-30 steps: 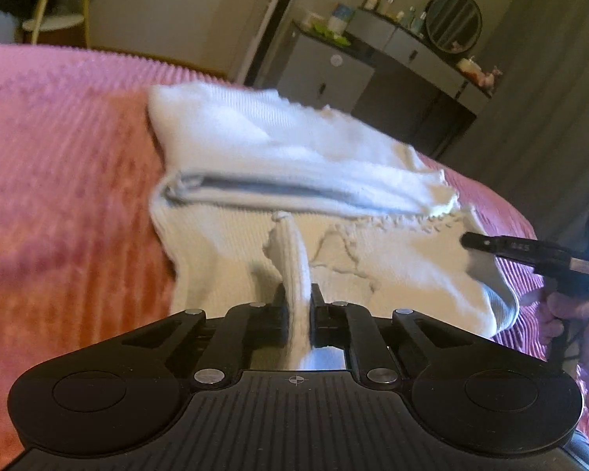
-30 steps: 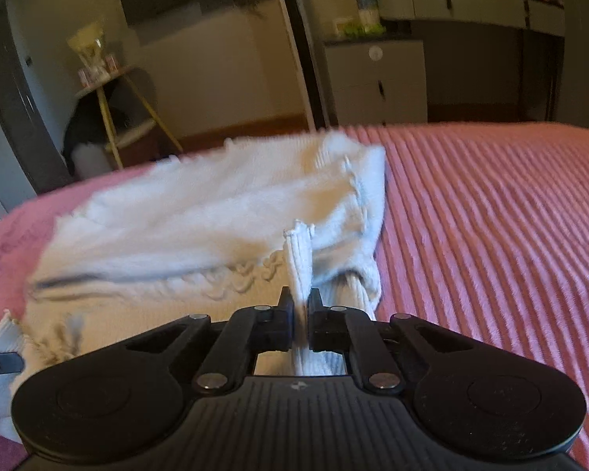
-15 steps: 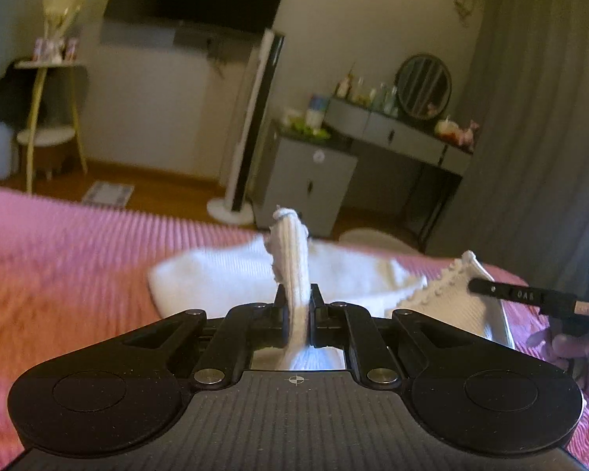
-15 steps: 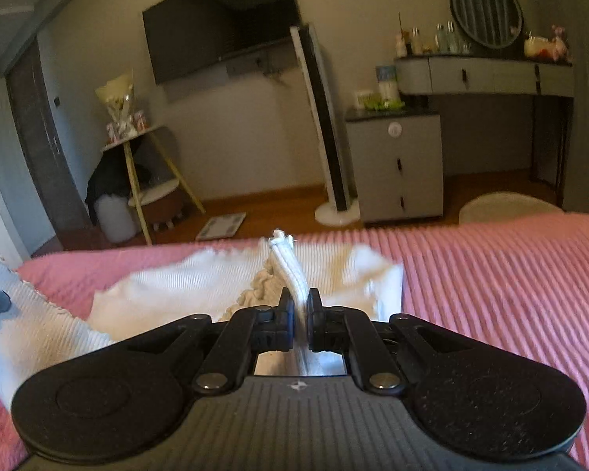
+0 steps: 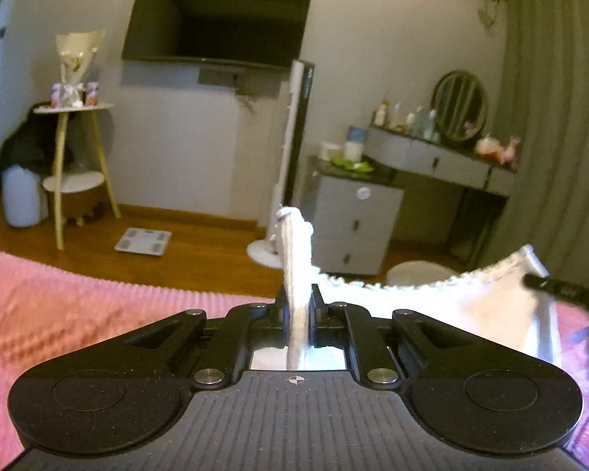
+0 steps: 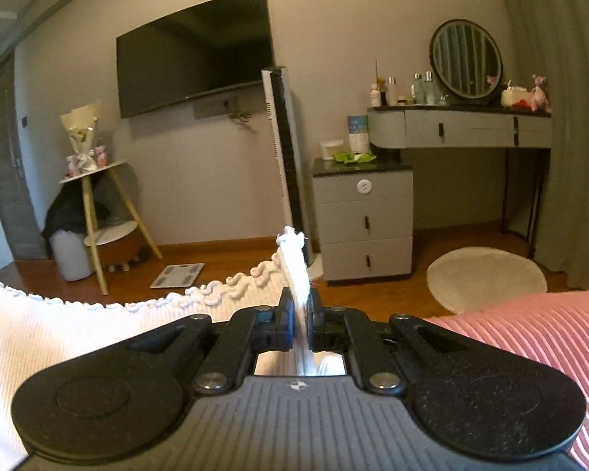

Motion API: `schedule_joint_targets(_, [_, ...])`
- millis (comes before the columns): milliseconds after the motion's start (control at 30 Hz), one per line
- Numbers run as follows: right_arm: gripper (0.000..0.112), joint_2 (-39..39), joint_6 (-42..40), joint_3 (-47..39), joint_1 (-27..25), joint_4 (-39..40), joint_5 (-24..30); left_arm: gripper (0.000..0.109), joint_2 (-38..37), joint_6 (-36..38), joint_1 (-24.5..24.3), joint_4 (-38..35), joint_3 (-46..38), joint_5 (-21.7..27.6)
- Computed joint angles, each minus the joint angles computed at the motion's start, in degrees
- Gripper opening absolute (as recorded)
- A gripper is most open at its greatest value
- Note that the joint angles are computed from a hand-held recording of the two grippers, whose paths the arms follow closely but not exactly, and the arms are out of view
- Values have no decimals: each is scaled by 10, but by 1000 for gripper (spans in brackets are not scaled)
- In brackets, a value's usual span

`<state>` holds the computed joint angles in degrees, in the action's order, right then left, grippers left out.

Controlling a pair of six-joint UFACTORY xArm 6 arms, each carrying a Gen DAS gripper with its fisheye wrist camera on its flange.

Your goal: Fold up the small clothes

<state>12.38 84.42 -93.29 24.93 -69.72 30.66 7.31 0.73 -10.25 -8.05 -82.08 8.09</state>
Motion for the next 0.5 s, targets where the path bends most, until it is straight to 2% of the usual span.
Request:
schedule_joint_targets(67, [6, 39, -22, -36, -2, 15, 19, 12, 41, -85, 9, 104, -43, 21])
schedule_joint_targets(100, [6, 52, -27, -44, -2, 22, 26, 13, 66, -118, 12, 136, -74, 49])
schedule_joint_targets(167, [7, 78, -70, -58, -10, 70, 17, 17, 108, -136, 13, 142, -125, 112])
schedule_joint_targets(200, [9, 87, -97, -62, -12, 105, 16, 21, 121, -122, 13, 120, -143, 145])
schedule_joint_targets(267, [20, 90, -138, -49, -17, 157, 3, 41, 131, -87, 12, 70, -150, 188])
schedule_joint_targets(300, [33, 89, -157, -41, -18, 177, -5, 41, 126, -69, 13, 50, -133, 181])
schedule_joint_targets(333, [37, 88, -170, -35, -19, 189, -3, 41, 123, -49, 14, 32, -121, 179])
schedule_joint_targets(433, [37, 86, -188, -17, -28, 218, -14, 42, 116, 40, 14, -83, -102, 197])
schedule_joint_targets(500, [34, 91, -196, -14, -34, 246, -29, 42, 113, 69, 12, -129, -94, 193])
